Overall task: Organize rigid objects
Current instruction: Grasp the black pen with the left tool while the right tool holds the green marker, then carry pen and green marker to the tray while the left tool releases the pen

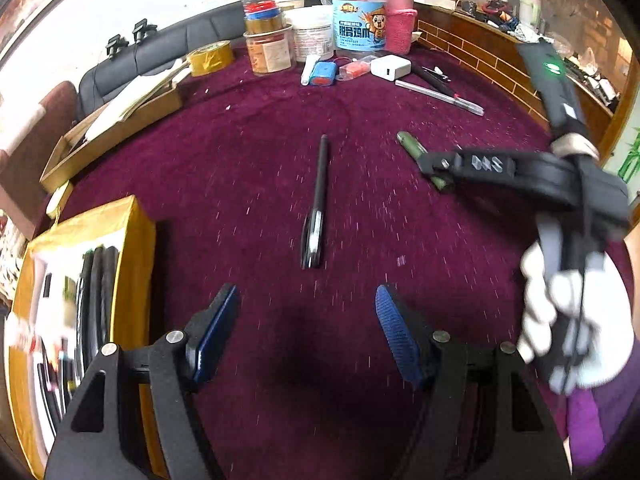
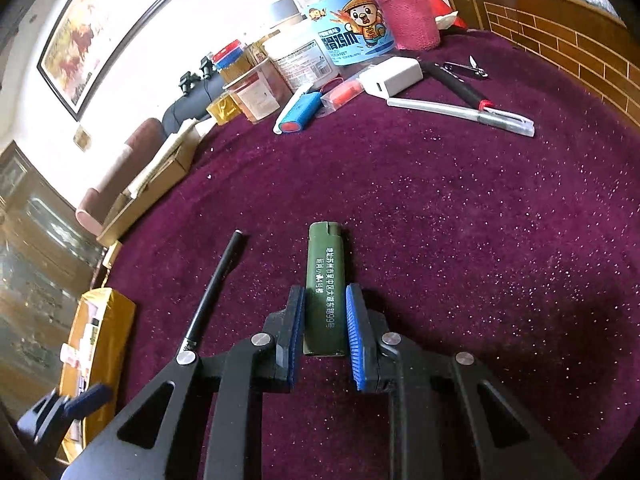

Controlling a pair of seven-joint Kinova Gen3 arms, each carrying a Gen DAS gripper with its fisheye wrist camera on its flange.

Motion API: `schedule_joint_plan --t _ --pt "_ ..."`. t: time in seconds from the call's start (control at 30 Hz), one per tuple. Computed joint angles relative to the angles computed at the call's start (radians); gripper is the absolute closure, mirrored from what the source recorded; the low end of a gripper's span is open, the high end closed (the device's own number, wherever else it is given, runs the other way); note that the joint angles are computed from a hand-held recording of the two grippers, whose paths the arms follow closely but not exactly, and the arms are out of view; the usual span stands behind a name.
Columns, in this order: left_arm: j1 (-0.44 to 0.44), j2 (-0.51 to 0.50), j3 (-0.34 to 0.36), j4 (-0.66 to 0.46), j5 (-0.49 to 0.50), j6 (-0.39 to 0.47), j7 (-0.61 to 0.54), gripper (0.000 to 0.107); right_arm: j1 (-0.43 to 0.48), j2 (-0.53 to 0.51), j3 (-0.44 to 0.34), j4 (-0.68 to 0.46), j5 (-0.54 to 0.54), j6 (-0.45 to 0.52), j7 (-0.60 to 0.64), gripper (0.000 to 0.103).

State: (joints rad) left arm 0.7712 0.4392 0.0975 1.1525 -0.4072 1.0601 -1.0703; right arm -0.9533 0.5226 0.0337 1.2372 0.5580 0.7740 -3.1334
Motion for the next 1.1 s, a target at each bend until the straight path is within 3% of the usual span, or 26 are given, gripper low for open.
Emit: schedule_joint_plan --t 0.27,0.47,0.5,0.57,0.63,0.9,1.1 --pt "0.006 0.181 -0.049 -0.223 0.031 0.077 -0.036 0.038 0.010 -0.016 0.002 0.036 -0.002 -0.052 -0.025 0.085" --pt "0.000 0.187 -0.057 -0.191 0.029 -0.032 -0.040 0.040 0.015 -0.022 0.003 0.050 -0.008 -0.072 -0.030 0.085" --pt "-0.021 0.181 -0.046 -0.183 0.063 -0.049 -0.061 0.044 0.015 -0.023 0.004 0.052 -0.008 -0.074 -0.032 0.085" --pt "-0.072 0.163 -0.006 -0.156 0.128 -0.088 -0.090 0.076 0.015 -0.023 0.004 0.052 -0.008 -0.074 -0.032 0.085" --pt "-0.080 0.151 -0.005 -0.146 0.155 -0.092 -0.120 0.095 0.014 -0.022 0.004 0.051 -0.007 -0.071 -0.030 0.085" --pt "-0.086 0.071 0.009 -0.033 0.205 -0.170 -0.154 0.101 0.000 -0.001 0.001 0.004 0.003 -0.008 0.008 0.085" --pt "-0.114 -0.015 0.034 0.074 0.244 -0.237 -0.164 0.102 -0.006 -0.022 0.016 0.055 0.024 -0.072 -0.040 0.085"
